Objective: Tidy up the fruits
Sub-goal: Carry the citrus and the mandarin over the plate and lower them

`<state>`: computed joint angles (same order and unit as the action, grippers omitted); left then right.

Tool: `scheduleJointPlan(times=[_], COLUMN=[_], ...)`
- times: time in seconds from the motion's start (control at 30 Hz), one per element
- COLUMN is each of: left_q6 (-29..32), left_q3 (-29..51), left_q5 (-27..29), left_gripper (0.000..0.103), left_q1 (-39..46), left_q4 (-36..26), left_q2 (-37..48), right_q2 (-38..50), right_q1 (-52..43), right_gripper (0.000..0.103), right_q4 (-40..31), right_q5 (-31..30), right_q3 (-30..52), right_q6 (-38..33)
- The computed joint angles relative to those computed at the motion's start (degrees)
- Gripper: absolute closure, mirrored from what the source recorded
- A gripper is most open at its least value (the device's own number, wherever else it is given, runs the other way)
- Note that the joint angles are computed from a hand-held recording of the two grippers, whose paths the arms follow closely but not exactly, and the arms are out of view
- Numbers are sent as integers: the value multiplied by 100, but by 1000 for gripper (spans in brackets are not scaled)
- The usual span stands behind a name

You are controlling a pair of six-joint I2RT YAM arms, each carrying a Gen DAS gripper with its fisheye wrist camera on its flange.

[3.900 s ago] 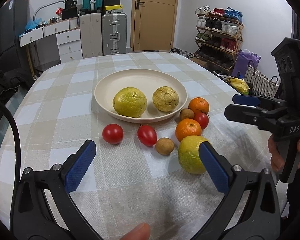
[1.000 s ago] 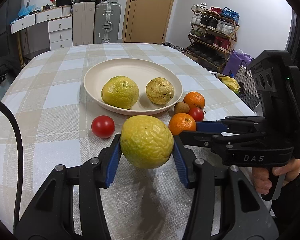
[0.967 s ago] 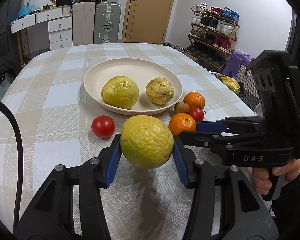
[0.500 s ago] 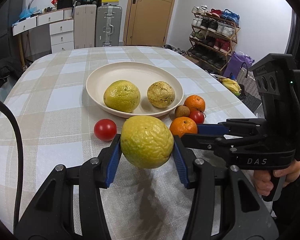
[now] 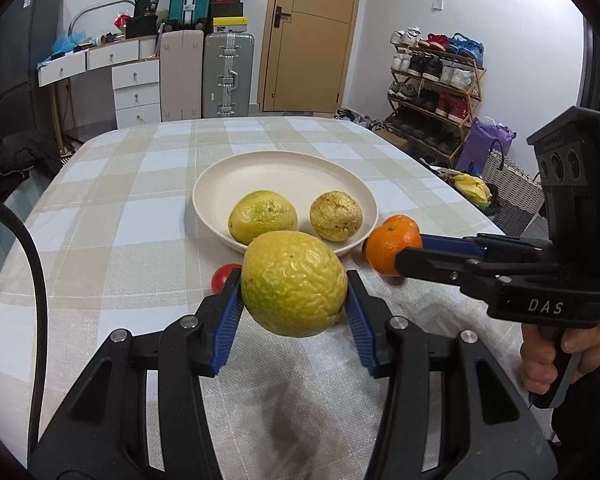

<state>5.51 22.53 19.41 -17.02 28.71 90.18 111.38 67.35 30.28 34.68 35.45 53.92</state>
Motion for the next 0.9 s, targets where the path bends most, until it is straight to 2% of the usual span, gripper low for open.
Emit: scheduleJointPlan(times=[0.07,0.2,0.23,0.3,0.33,0.47,0.73,0.9], left_q6=[-1,-67,-70,-76,-111,-136,-98,-106], left_q3=[26,125,134,194,187,231,304,322], left_q5=[8,97,87,79,125,182,175,168], left_gripper=[56,56,56,56,56,56,56,56], left_q1=[30,113,118,152,191,259,227,218], left_q4=[3,-55,-44,-96,-90,-86,-134,-125], left_q2=[1,85,131,241,249,332,383,395], right_q2=[-44,-4,40,92,117,198,581,712], right_q1=[-12,-110,-135,-198,-173,-196,-395,-479], right_gripper=[73,73,73,73,73,72,63,58], right_q4=[70,-364,-184,-489,-675,-683,-1405,-1262], right_q5=[105,34,-139,-421,-382,-373,-590,-648], right_q3=[-62,92,33,176,268,409,1079,1171], right_q6=[17,35,-46,-78,-94,-199,6,-13])
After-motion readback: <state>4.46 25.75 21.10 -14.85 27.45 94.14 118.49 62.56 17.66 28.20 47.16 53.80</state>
